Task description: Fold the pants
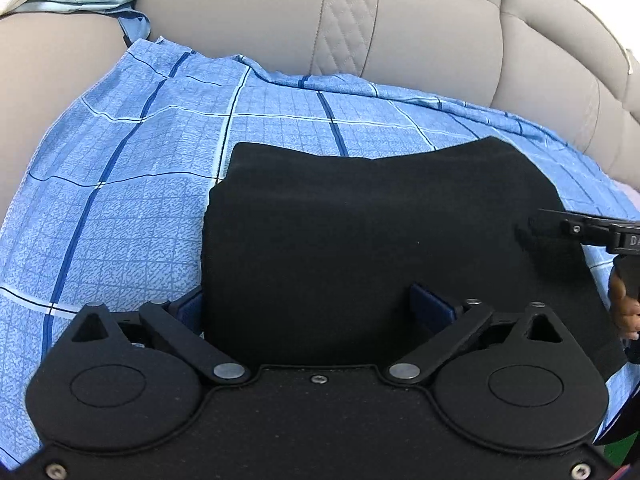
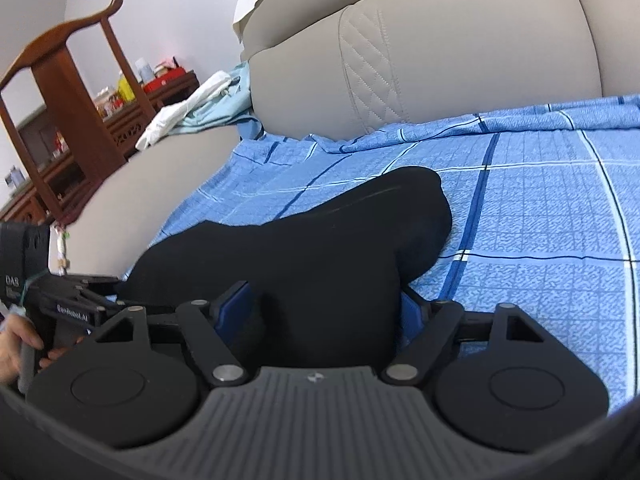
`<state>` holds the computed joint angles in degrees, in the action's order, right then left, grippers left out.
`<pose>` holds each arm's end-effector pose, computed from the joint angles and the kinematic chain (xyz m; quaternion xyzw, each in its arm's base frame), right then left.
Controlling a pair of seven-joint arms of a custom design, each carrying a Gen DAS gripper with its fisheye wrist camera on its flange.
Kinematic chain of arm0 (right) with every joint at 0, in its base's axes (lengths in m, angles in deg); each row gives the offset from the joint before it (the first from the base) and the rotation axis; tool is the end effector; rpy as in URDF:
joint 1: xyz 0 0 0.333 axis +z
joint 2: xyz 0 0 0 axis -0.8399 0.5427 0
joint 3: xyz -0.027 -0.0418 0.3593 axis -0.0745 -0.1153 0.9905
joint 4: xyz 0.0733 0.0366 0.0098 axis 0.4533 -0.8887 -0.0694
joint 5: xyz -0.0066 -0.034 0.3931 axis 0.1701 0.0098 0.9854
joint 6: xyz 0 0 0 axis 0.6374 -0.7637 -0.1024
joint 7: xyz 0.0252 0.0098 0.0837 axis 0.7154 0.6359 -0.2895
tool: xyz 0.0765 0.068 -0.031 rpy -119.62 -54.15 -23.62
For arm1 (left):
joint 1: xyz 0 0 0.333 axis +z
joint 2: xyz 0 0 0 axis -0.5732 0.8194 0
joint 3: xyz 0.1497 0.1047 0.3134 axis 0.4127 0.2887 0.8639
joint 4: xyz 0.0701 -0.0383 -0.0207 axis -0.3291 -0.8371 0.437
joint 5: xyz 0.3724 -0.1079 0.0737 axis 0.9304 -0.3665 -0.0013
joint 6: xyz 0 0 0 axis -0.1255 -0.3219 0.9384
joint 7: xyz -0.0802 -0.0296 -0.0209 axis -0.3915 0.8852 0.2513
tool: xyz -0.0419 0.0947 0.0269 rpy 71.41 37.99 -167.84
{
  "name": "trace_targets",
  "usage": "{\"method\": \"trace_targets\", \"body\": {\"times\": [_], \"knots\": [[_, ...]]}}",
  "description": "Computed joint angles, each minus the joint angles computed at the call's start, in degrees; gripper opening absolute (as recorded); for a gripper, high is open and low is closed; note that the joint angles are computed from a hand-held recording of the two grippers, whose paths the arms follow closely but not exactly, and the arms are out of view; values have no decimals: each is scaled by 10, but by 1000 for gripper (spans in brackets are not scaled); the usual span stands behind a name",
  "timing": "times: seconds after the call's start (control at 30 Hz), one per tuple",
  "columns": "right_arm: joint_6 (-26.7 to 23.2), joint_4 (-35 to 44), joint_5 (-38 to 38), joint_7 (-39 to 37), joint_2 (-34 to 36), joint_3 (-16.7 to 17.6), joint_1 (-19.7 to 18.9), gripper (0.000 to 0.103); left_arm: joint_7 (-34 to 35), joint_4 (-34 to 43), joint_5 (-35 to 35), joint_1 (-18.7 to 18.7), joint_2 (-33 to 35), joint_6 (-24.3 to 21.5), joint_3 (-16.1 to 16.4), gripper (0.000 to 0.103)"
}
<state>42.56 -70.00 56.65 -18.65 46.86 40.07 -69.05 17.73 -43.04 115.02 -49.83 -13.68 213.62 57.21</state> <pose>0.7578 -0.0189 0.3332 -0.7585 0.3968 0.0366 0.5156 0.5756 -0.2446 0.3817 -0.7331 0.5706 -0.2953 0.2229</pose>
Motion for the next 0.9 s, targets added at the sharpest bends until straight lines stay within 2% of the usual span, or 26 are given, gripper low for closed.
{"method": "trace_targets", "body": {"times": [0.1,0.13,0.2,0.27,0.3,0.33,0.37,0.43,0.57,0.67,0.83,0.9], "knots": [[-7,10,2,17,7,2,-1,72,-46,-3,23,5,-2,34,11,97],[-10,12,4,23,10,3,-2,71,-72,-3,38,7,-1,53,17,101],[-16,21,7,40,17,5,-3,68,-158,5,83,7,3,91,36,102],[-14,28,11,60,23,7,-2,62,-211,10,110,12,4,98,37,100],[-6,28,13,70,24,7,1,53,-191,5,88,15,-1,75,27,89],[8,26,15,77,23,7,5,37,-140,-2,47,17,-7,40,12,69],[25,23,17,89,21,5,10,31,-118,-4,37,15,-13,10,3,63],[31,26,21,109,24,9,9,23,-153,-5,70,5,-21,-8,6,51],[97,-7,54,61,-2,17,15,19,-131,17,61,7,-17,-51,-13,43],[150,-8,95,26,-9,20,20,18,-96,62,43,6,9,-61,-17,36],[209,62,87,77,26,10,31,16,-37,184,3,-2,90,-32,-3,13],[227,104,64,112,48,9,31,16,21,243,-45,0,130,-30,-9,13]]}}
